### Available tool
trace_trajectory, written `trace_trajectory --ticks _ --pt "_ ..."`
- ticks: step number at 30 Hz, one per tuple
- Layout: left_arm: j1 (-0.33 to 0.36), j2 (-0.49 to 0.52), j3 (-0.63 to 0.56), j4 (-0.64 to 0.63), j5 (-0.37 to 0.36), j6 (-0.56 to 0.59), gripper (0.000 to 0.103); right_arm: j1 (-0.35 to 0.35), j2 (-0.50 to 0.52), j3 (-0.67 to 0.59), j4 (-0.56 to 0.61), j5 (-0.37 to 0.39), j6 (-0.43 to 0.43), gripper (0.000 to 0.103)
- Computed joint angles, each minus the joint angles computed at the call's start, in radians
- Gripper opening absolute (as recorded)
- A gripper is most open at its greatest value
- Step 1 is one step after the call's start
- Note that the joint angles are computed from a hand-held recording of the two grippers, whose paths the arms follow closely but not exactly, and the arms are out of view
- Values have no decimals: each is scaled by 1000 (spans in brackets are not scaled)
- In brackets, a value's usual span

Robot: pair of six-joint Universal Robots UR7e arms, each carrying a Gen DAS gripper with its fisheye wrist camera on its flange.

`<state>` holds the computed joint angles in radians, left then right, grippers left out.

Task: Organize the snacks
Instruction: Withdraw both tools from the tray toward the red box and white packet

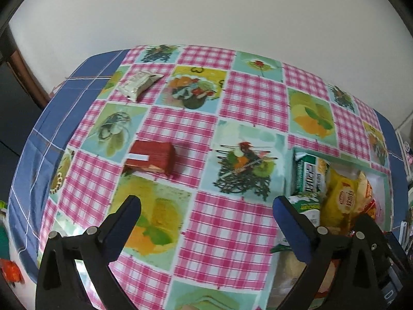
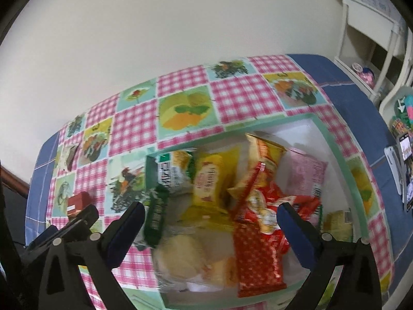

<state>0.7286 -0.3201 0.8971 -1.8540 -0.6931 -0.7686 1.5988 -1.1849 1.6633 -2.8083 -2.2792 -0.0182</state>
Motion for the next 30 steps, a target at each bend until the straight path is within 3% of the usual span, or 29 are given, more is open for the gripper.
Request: trace_trajectory --ticks 30 --pt "104 -193 154 95 80 -192 102 98 204 -98 62 39 -35 103"
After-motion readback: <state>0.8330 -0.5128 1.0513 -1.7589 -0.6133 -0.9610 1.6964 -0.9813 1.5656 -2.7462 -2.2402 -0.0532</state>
